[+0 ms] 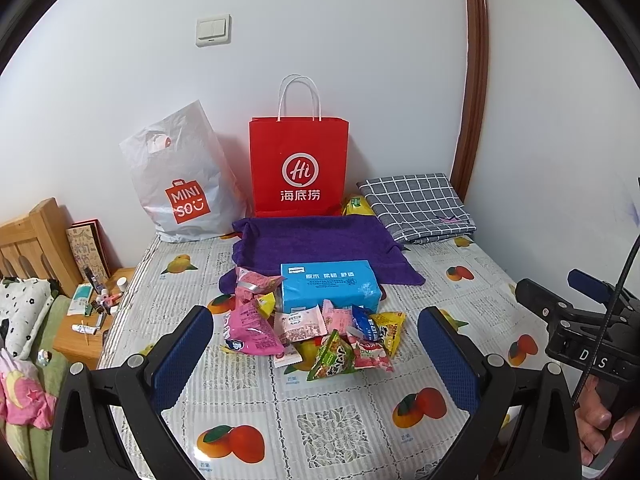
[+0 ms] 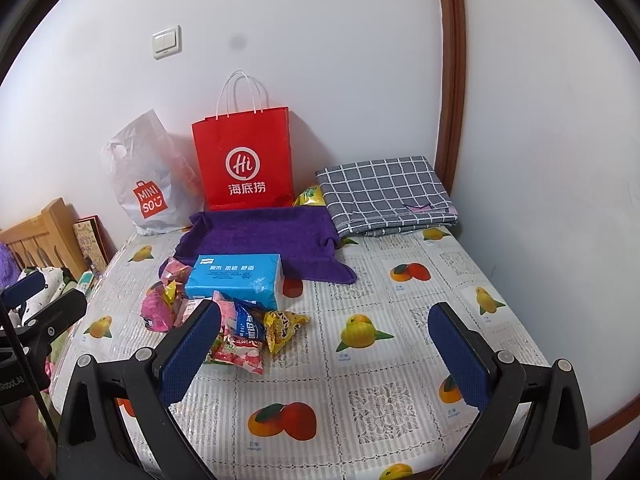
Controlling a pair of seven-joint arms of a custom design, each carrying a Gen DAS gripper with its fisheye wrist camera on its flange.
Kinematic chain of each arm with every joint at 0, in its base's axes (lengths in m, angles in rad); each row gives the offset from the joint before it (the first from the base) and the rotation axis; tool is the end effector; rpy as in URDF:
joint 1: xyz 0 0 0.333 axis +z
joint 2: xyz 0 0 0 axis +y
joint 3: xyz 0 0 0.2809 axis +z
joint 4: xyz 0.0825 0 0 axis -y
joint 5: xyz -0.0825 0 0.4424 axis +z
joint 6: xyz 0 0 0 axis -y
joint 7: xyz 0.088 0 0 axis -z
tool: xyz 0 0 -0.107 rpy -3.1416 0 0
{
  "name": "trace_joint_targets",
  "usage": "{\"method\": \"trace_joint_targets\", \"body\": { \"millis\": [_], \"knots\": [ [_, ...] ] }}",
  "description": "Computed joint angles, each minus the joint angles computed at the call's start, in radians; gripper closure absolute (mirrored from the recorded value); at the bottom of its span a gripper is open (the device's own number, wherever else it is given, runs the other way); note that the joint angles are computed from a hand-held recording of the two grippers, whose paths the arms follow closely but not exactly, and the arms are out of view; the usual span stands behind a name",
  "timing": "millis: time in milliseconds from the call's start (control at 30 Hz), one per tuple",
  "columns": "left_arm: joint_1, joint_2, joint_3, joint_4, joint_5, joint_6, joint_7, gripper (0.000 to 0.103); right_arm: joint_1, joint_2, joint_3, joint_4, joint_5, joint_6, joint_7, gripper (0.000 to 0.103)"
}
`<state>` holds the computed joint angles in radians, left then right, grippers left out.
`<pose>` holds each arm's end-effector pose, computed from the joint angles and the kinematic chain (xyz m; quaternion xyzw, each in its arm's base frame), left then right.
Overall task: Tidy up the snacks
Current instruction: 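Move both tools down toward the pile of snack packets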
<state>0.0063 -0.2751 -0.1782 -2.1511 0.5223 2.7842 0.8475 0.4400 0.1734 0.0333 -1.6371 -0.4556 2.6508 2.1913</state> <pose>0.5739 -0.1299 0.5655 -0.6645 0.5838 -0.3240 0.3355 0.6333 0.3359 0.5622 -0.6851 0.5843 -0.2650 0.3449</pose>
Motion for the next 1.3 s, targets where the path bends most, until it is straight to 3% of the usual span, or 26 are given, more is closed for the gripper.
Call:
{"method": "trace_joint_targets", "body": {
  "millis": [367, 600, 900, 1300],
  "knots": [
    [0.01, 0.034, -0.007, 0.014, 0.049, 0.022, -0.018, 0.0, 0.015, 0.048, -0.006, 0.058, 0.01, -0.013, -0.027, 0.001],
    [0.001, 0.092, 0.019, 0.046, 0.018, 0.035, 0.03, 0.0, 0.025, 0.126, -0.014, 0.133, 0.079, -0.037, -0.077, 0.001],
    [-0.002, 0.211, 0.066, 0.101, -0.117, 0.012, 0.151, 0.0, 0.053, 0.301, -0.04, 0.28, 0.164, -0.124, -0.137, 0.001],
    [0.039, 0.376, 0.093, 0.199, -0.307, -0.025, 0.311, 0.002, 0.05, 0.532, -0.019, 0.515, 0.35, -0.229, -0.264, 0.006]
  ]
}}
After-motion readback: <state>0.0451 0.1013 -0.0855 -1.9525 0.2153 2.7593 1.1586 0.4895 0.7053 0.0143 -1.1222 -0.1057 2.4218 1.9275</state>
